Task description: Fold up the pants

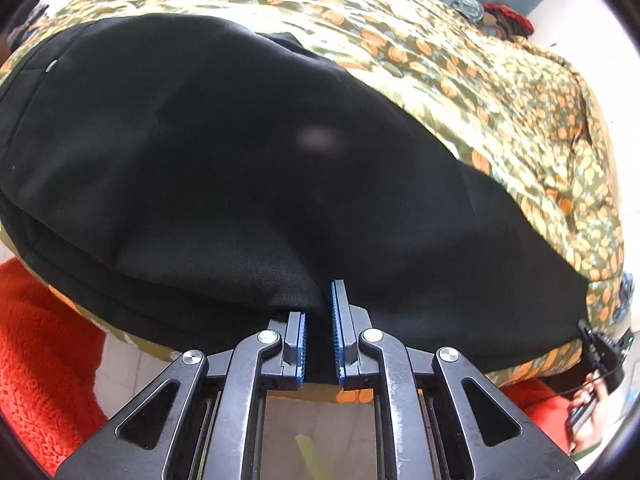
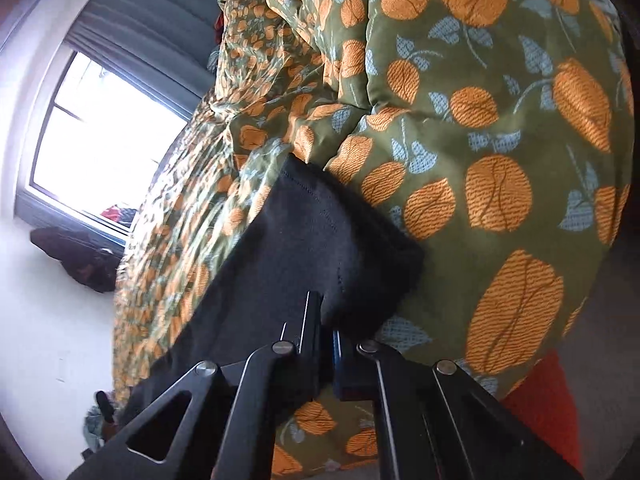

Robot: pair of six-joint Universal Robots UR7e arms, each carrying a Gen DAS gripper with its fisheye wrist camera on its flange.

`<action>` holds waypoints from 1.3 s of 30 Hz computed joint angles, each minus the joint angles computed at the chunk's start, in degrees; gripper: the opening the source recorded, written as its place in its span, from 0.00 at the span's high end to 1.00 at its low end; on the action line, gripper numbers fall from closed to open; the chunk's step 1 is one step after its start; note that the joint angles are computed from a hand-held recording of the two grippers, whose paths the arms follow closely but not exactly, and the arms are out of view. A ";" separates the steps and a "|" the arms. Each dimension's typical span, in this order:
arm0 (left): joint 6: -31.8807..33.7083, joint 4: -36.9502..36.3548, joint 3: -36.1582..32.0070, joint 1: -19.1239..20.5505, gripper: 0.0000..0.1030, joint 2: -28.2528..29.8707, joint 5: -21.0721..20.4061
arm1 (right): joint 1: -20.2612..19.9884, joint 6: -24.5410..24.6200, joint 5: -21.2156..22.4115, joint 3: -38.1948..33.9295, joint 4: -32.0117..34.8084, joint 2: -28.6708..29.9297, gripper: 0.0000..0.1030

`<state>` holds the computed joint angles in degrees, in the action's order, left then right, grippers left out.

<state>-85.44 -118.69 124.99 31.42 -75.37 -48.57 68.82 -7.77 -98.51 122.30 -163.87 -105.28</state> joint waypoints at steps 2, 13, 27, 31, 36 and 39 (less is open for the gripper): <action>-0.44 0.70 -0.02 -0.18 0.91 -0.11 -0.13 | 1.84 -0.46 -4.01 0.14 -1.38 1.20 0.95; -1.47 4.03 -1.00 -0.29 0.91 0.98 -0.02 | 5.06 -1.97 -10.63 -0.01 -5.45 4.07 0.95; -1.84 2.26 0.33 -0.91 0.93 -1.19 -0.68 | 3.17 -1.82 -7.85 0.30 -4.50 3.24 0.96; -2.50 4.13 -0.16 -1.44 0.93 -0.82 -1.46 | 3.44 -1.85 -8.51 0.19 -4.35 3.40 0.96; -3.10 6.59 -0.54 -2.44 0.94 -0.71 -2.51 | 3.67 -2.19 -8.95 0.35 -4.71 3.41 0.96; -3.00 8.55 -1.03 -3.07 0.94 -0.12 -2.66 | 3.63 -2.33 -8.97 0.37 -4.61 3.32 0.96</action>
<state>-88.45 -110.14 123.96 28.36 -75.50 -51.23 72.45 -10.10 -107.48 122.66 -168.48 -101.96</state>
